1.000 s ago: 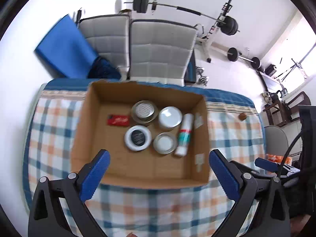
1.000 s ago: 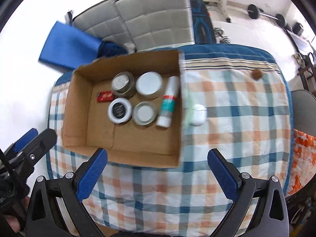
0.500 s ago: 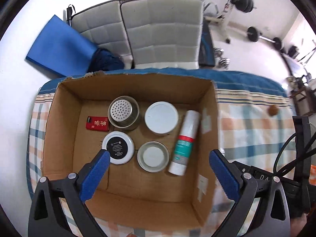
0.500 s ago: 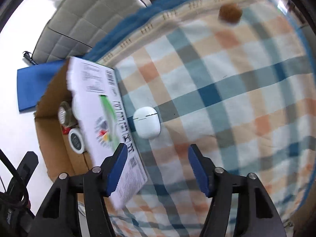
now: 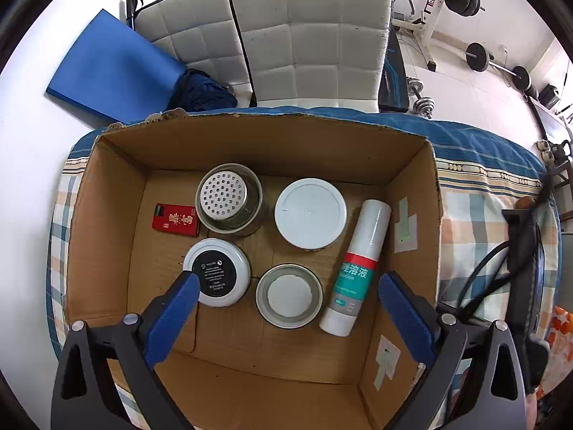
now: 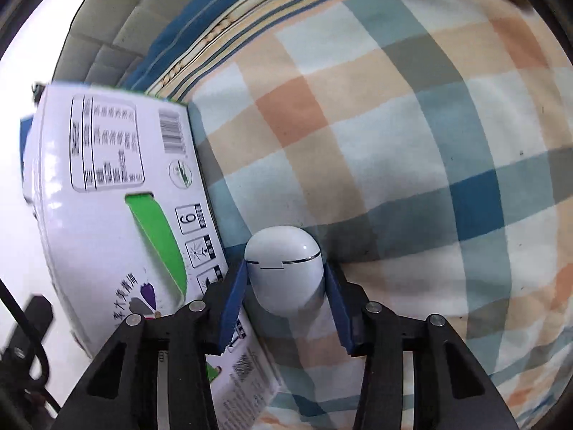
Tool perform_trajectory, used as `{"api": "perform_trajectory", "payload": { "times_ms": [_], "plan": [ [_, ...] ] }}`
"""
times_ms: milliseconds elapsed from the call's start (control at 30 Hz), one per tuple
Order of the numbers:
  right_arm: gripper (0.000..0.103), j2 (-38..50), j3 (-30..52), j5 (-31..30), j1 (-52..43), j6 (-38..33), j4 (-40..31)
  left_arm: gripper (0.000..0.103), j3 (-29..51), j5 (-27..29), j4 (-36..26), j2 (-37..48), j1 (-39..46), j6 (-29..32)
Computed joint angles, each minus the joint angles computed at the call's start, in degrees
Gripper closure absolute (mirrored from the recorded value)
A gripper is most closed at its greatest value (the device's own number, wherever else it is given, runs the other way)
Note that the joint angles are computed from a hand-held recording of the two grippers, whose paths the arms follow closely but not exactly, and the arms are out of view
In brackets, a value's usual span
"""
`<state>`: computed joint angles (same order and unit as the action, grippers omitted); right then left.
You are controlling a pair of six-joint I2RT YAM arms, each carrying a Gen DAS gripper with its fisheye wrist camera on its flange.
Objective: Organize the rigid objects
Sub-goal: 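Grasp the white earbud case with the right gripper, then grasp the walnut with the left gripper while the right gripper holds the earbud case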
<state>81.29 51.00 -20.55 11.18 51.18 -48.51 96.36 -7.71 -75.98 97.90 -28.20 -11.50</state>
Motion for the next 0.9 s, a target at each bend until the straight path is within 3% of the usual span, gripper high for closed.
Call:
{"api": "perform_trajectory", "payload": {
  "times_ms": [100,133,200,300,400,500,567,633,700,733,800,900],
  "plan": [
    [0.06,1.3,2.2,3.4,3.0,-0.2,-2.8,0.0,2.4,0.2,-1.3,0.5,-0.8,-0.2],
    [0.068,0.7,2.2,4.1,3.3,-0.8,-3.5,0.0,3.4,0.5,-1.7,0.5,-1.1,-0.4],
    [0.075,-2.1,0.9,2.9,2.4,-1.1,-3.8,0.0,6.6,0.9,-3.1,0.9,-2.7,-1.2],
    [0.075,-6.8,0.0,5.2,-0.8,-4.4,-9.2,0.0,11.3,1.8,-4.1,2.6,-5.6,-1.9],
    [0.076,-11.3,-4.2,-1.2,-7.6,-7.5,-8.4,0.0,14.0,-0.7,-5.0,4.3,-8.4,-2.1],
    [0.075,-12.3,-5.2,-1.0,-9.1,-7.9,-7.4,0.0,14.2,-2.0,-5.0,5.2,-9.4,-2.4],
    [0.065,-12.3,-6.1,-3.3,-10.6,-7.3,-5.9,0.0,14.2,-2.4,-5.2,5.8,-9.3,-2.7],
    [0.039,-10.9,-5.5,-2.5,-9.2,-5.2,-4.6,0.0,13.6,-2.2,-5.1,5.9,-9.0,-2.9],
    [0.036,-8.1,-3.1,1.9,-6.9,-5.2,-6.0,0.0,13.2,-2.8,-5.0,6.0,-9.2,-3.4],
    [0.039,-5.8,-2.2,4.0,-5.0,-4.7,-6.2,0.0,13.0,-2.9,-4.8,6.2,-9.2,-3.5],
    [0.055,-1.7,-1.4,6.1,-2.7,-3.2,-6.6,0.0,13.6,-3.3,-5.1,6.5,-9.3,-3.6],
    [0.055,-1.5,-0.4,9.0,-0.8,-3.1,-7.3,0.0,15.7,-3.1,-5.7,7.5,-10.2,-3.7]
  ]
}}
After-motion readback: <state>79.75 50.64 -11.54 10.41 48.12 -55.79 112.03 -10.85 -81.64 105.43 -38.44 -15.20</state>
